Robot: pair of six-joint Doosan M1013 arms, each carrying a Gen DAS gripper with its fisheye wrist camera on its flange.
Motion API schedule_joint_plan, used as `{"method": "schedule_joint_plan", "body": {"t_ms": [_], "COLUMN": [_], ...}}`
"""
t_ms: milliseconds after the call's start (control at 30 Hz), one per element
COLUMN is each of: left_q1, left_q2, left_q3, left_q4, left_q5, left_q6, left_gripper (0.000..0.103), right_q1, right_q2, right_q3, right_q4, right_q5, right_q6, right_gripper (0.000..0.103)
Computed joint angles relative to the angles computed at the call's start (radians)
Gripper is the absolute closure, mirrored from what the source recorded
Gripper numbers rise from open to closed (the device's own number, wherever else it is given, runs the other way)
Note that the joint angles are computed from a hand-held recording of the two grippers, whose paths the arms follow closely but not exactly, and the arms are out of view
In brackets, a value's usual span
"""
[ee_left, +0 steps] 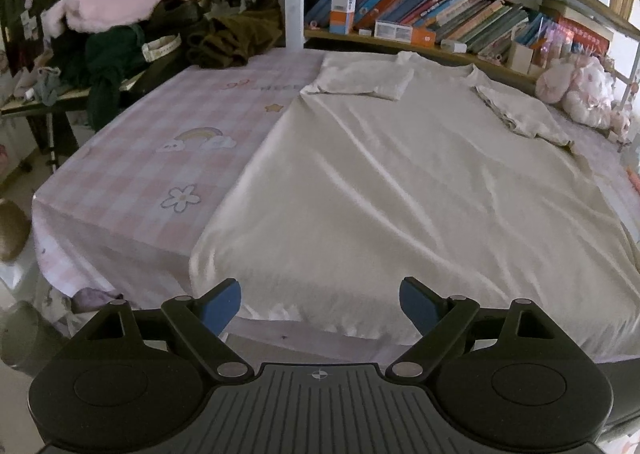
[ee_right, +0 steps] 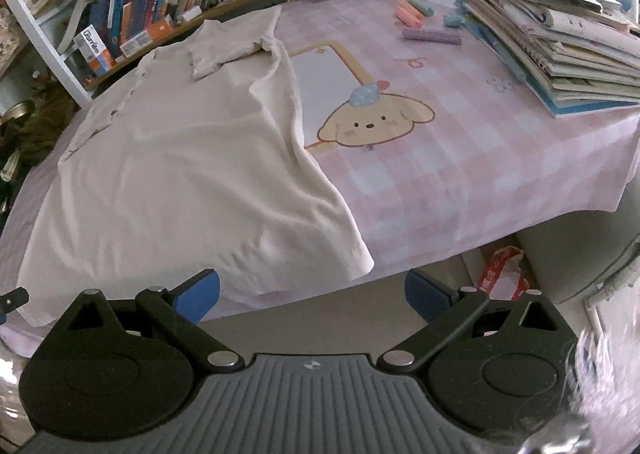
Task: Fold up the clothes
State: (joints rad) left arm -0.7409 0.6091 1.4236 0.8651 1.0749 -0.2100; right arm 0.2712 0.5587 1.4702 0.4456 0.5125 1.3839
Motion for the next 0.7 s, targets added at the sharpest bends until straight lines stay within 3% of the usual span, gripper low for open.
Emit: {"method": "schedule_joint_plan", "body": {"t_ms": [500, 700], "left_q1": [-0.001, 0.003], "left_q2": [-0.024, -0.043], "left_q3": [0.046, 0.074], "left_q4": [0.009, 0.008], "left_q5": [0.037, -0.01], "left_q6": [-0.053, -0.032], "left_gripper": [0.014, 0.014], "right_q1": [-0.026, -0.047], "right_q2": [0.028, 0.038], "right_q3": [-0.033, -0.048], "right_q4": [0.055, 0.114], "right_q5": [0.064, 0.098], "right_q6": [0.034, -0.013], "right_gripper": [0.003, 0.003]}}
